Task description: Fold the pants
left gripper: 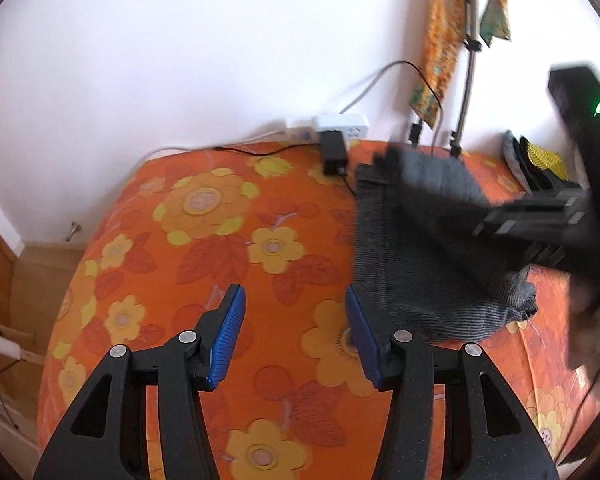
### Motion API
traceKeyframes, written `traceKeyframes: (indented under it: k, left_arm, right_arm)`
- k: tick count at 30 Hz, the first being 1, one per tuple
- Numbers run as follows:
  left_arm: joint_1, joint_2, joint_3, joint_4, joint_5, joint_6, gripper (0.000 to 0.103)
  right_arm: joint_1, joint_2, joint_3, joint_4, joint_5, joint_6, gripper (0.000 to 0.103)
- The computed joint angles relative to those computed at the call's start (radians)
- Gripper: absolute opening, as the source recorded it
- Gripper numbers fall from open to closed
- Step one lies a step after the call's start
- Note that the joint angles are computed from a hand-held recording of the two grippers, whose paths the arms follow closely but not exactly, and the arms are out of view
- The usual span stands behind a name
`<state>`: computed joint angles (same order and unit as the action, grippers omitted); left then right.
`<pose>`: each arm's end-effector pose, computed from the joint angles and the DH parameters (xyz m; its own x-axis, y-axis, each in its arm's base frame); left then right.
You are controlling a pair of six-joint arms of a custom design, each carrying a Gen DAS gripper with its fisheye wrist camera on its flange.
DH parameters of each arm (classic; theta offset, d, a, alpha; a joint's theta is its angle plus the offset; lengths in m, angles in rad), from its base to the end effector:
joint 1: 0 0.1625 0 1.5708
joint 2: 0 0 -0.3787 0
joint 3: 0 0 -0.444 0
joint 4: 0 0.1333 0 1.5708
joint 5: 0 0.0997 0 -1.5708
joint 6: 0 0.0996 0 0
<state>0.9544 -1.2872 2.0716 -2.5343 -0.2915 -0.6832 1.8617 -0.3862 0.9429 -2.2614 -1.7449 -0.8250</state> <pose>-0.1160 -0.5593 0.2020 -0.6175 -0.4860 -0.6185 0.2309 0.6397 -0.7331 0.3520 -0.7711 -0.0134 -0.4359 -0.8740 0.2146 -0.8908 0.4530 0.0355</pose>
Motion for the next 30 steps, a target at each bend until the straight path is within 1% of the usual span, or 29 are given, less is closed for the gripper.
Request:
traceKeyframes:
  k: [4,9,10,11,12,13,15,17,18,20,22,26,29,30]
  left_arm:
    - [-0.004,-0.047,0.038,0.020,0.016,-0.045,0.051]
    - [-0.006,-0.060,0.051,0.024,0.027,-0.050,0.051]
    - [-0.006,-0.059,0.051,0.019,0.027,-0.046,0.051]
    - [-0.006,-0.060,0.052,0.017,0.027,-0.044,0.051]
    - [-0.007,-0.060,0.052,0.023,0.029,-0.049,0.051]
    - [-0.008,-0.061,0.051,0.030,0.032,-0.053,0.051]
    - [-0.012,-0.064,0.051,0.046,0.042,-0.065,0.051]
    - [-0.018,-0.067,0.054,0.036,0.049,-0.066,0.051]
    - [-0.019,-0.066,0.055,0.012,0.049,-0.052,0.051]
    - [-0.022,-0.051,0.050,-0.053,0.043,-0.003,0.051]
    - [-0.021,-0.020,0.032,-0.111,0.034,0.060,0.051]
    - [-0.014,0.072,-0.039,-0.225,-0.013,0.203,0.051]
    - [-0.007,0.149,-0.113,-0.291,-0.051,0.305,0.051]
    - [-0.006,0.170,-0.133,-0.302,-0.056,0.333,0.051]
  right_arm:
    - [0.018,0.045,0.021,-0.059,-0.073,-0.025,0.013]
    - [0.027,0.060,0.062,-0.136,-0.113,-0.073,0.013]
    - [0.029,0.061,0.065,-0.144,-0.116,-0.080,0.014]
    - [0.031,0.064,0.067,-0.152,-0.112,-0.089,0.018]
    - [0.031,0.066,0.063,-0.142,-0.101,-0.088,0.028]
    - [0.027,0.063,0.054,-0.108,-0.069,-0.079,0.043]
    - [0.015,0.044,0.042,-0.036,0.014,-0.058,0.055]
    - [0.007,0.014,0.049,-0.021,0.078,-0.035,0.055]
    - [0.003,-0.002,0.051,-0.015,0.096,-0.027,0.055]
    - [-0.013,-0.049,0.067,0.000,0.148,-0.007,0.055]
    - [-0.039,-0.100,0.092,0.001,0.180,0.009,0.056]
    - [-0.100,-0.187,0.137,0.014,0.194,0.070,0.060]
    - [-0.142,-0.242,0.185,-0.004,0.154,0.103,0.060]
    - [-0.155,-0.254,0.199,-0.008,0.152,0.113,0.060]
